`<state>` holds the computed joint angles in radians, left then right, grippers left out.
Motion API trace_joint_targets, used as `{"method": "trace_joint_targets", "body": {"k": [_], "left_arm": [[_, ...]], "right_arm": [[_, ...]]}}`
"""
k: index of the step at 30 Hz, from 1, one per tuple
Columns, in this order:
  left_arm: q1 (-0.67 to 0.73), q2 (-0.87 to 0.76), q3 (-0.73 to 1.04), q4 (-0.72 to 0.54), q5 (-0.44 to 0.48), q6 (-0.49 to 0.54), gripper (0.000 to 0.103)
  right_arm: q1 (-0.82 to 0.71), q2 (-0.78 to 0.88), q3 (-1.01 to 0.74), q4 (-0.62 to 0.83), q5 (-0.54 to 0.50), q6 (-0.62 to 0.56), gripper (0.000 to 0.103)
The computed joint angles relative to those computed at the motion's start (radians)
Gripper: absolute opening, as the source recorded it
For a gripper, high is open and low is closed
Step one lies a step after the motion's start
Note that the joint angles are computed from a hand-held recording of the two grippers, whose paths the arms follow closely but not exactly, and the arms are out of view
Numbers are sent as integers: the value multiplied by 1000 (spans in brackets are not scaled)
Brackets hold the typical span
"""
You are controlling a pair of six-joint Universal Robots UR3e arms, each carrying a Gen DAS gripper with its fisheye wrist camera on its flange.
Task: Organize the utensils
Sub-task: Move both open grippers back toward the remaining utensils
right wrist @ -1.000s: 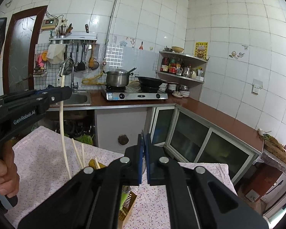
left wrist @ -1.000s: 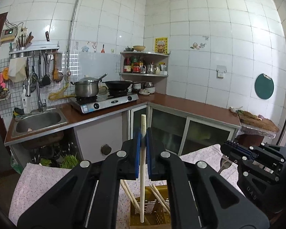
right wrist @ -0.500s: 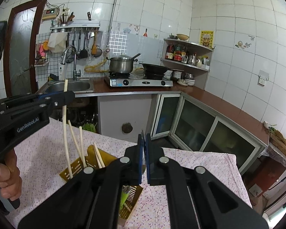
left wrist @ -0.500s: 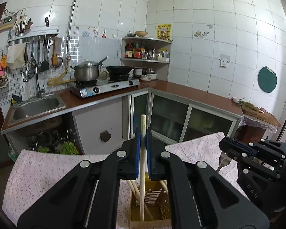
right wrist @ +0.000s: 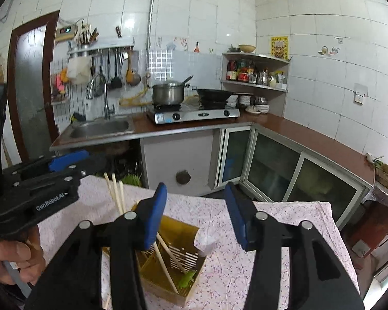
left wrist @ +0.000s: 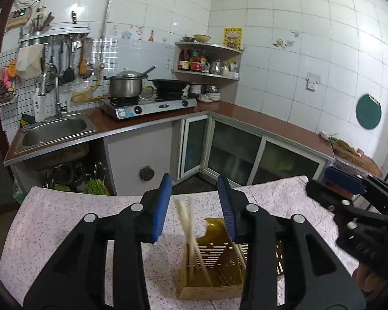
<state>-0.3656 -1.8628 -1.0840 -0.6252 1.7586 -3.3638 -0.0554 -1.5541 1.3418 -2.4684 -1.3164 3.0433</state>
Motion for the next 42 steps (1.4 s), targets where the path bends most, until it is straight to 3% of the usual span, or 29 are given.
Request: {"method": "trace_joint_targets", "body": {"k": [10,23,32,40,42], "left_arm": [[19,195,-228,33,34,-13,37],[-52,515,-610,3,116,-99,41],[-159,657,-865,-22,150,-205,41],[-173,746,-1029,-16,129,-268,41],[-182,754,-1052,-16,127,-287,41]], "right_arm": [[-87,-139,113,40,63,-8,47],[-285,-504,389,215,191,-112,47],[-581,-859,608,588,373,-364,47],[-705,-1096,724,953,360,-589,47],[-769,-1174,730,1103,369,-682,46]]}}
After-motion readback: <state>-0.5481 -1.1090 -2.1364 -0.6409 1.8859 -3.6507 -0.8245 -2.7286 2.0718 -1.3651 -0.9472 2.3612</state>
